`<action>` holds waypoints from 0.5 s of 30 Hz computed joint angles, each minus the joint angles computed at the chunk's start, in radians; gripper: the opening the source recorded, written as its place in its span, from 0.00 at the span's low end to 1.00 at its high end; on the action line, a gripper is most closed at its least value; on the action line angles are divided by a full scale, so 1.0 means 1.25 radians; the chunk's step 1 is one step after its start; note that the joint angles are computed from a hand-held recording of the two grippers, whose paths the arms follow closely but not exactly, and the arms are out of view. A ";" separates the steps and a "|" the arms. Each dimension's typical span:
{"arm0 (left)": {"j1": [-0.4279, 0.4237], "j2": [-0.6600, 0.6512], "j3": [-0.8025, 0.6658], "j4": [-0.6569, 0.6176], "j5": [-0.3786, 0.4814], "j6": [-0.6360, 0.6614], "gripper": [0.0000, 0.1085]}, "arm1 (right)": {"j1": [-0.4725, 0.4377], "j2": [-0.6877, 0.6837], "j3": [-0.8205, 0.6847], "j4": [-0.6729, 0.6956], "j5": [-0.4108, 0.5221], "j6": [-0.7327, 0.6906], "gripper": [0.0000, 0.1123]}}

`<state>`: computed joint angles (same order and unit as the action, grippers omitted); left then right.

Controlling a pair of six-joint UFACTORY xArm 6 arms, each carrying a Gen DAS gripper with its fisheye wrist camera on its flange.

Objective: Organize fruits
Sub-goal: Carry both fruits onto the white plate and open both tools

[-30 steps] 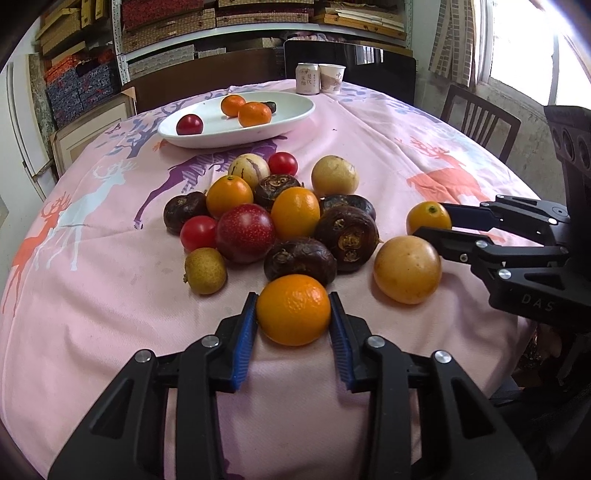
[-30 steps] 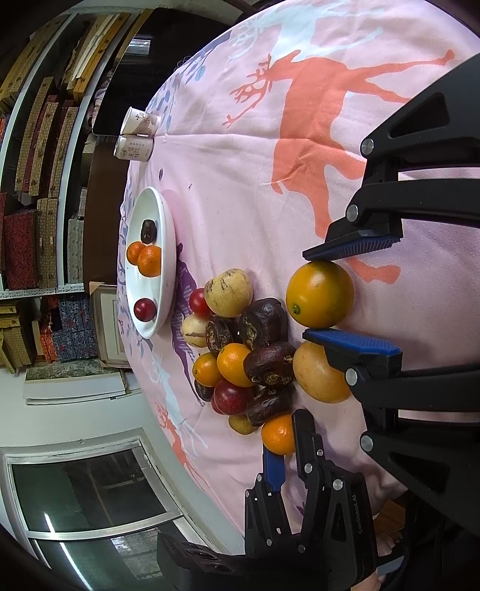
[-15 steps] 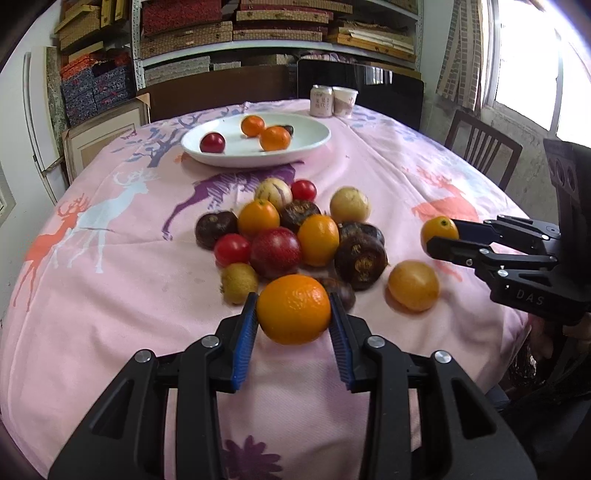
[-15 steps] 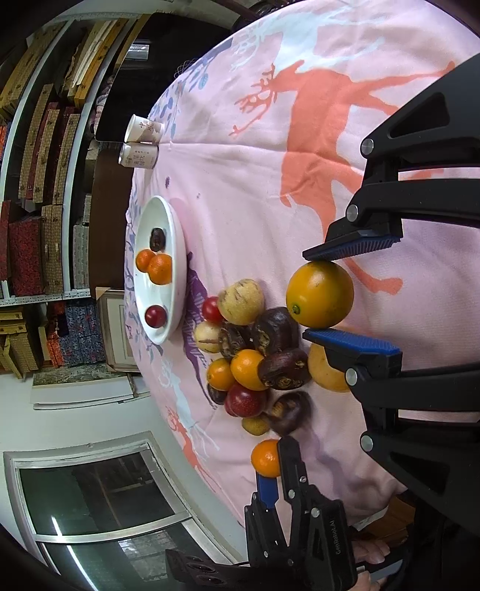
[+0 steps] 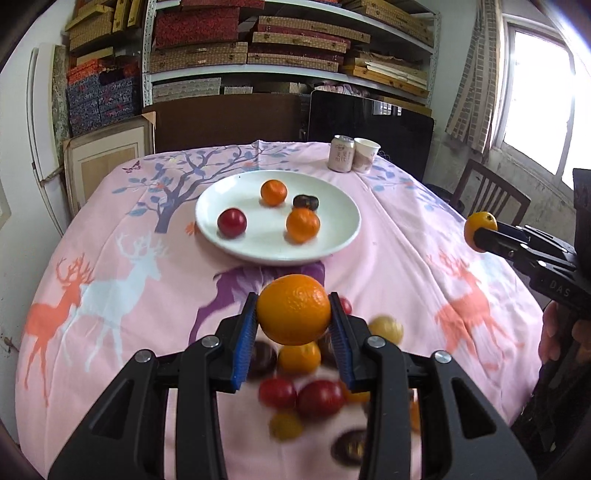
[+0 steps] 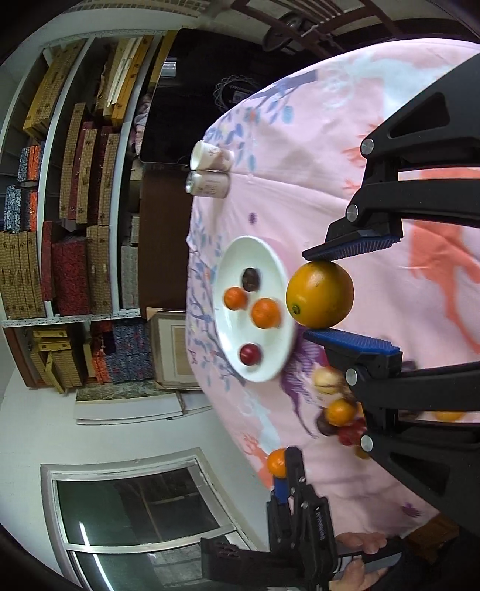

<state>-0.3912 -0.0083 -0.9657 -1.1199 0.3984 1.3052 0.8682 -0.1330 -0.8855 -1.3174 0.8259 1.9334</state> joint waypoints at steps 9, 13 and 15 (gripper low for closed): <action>-0.038 0.329 -0.380 0.286 0.044 -0.356 0.34 | -0.237 0.213 -0.199 0.049 -0.238 -0.143 0.33; -0.042 0.439 -0.503 0.399 0.073 -0.471 0.34 | -0.291 0.303 -0.267 0.138 -0.296 -0.223 0.33; -0.041 0.484 -0.551 0.452 0.090 -0.521 0.34 | -0.309 0.333 -0.291 0.177 -0.314 -0.261 0.34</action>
<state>-0.4423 0.5966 -1.6539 -0.5554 0.5113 0.6539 0.4821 0.2838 -1.2498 -1.0957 0.4334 1.6076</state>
